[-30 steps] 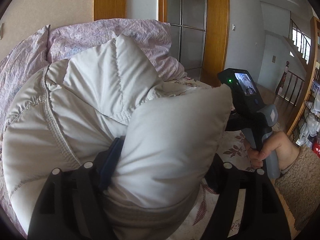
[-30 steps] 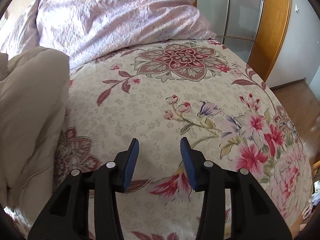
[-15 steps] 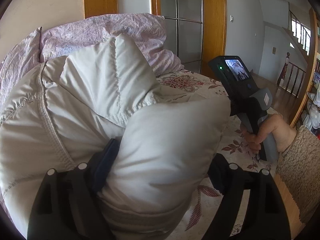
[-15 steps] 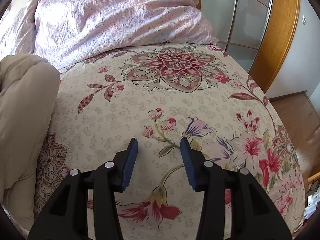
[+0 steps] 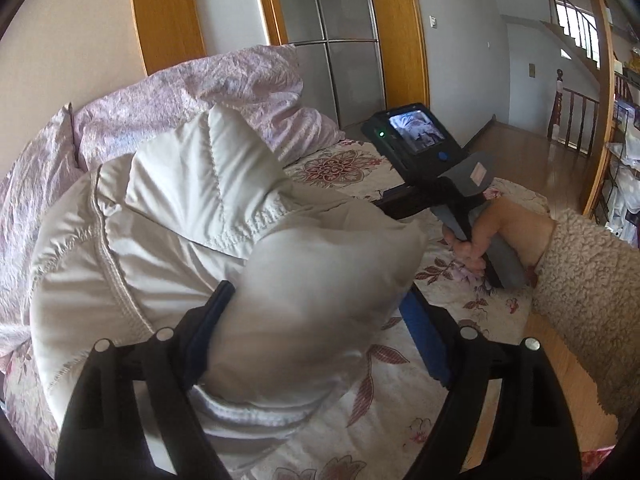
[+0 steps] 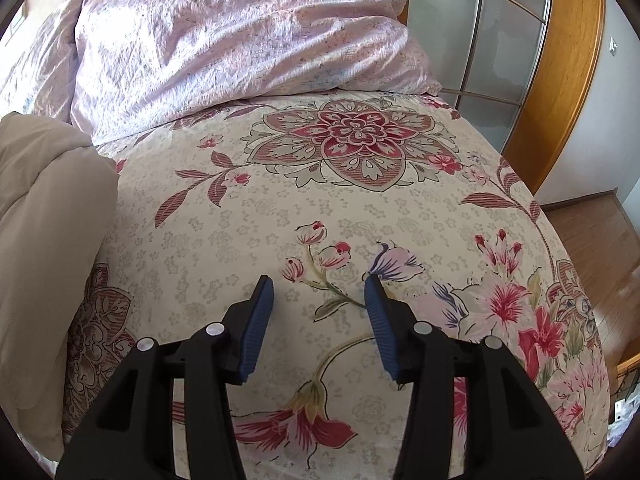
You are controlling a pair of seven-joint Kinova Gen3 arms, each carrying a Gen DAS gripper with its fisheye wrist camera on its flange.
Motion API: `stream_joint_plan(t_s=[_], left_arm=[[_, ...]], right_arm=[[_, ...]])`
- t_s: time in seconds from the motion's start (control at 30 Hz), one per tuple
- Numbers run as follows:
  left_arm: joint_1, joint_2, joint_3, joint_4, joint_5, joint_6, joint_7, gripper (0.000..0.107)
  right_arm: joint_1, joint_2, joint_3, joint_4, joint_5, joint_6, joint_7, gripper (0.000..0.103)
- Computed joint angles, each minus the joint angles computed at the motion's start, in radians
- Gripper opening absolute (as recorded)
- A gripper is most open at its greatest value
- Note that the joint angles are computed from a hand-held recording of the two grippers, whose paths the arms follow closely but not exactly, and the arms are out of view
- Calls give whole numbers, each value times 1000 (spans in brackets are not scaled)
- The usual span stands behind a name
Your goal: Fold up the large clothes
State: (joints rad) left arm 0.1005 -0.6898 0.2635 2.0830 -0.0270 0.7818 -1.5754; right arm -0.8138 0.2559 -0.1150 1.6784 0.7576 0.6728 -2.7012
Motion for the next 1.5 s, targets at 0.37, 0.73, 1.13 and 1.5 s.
stream_joint_plan(t_s=[0.37, 0.73, 1.13, 1.5], left_arm=[[-42, -89, -275, -167, 56, 166, -33, 89], [-232, 8, -284, -161, -63, 93, -12, 89], [-277, 68, -199, -48, -94, -49, 28, 90], [-313, 130, -148, 25, -137, -158, 101, 93]], right_arm=[[-3, 2, 2, -2, 7, 8, -13, 52], [-8, 5, 2, -4, 20, 23, -39, 57], [-10, 7, 2, -1, 33, 26, -57, 58], [-23, 23, 4, -30, 36, 83, -73, 67]])
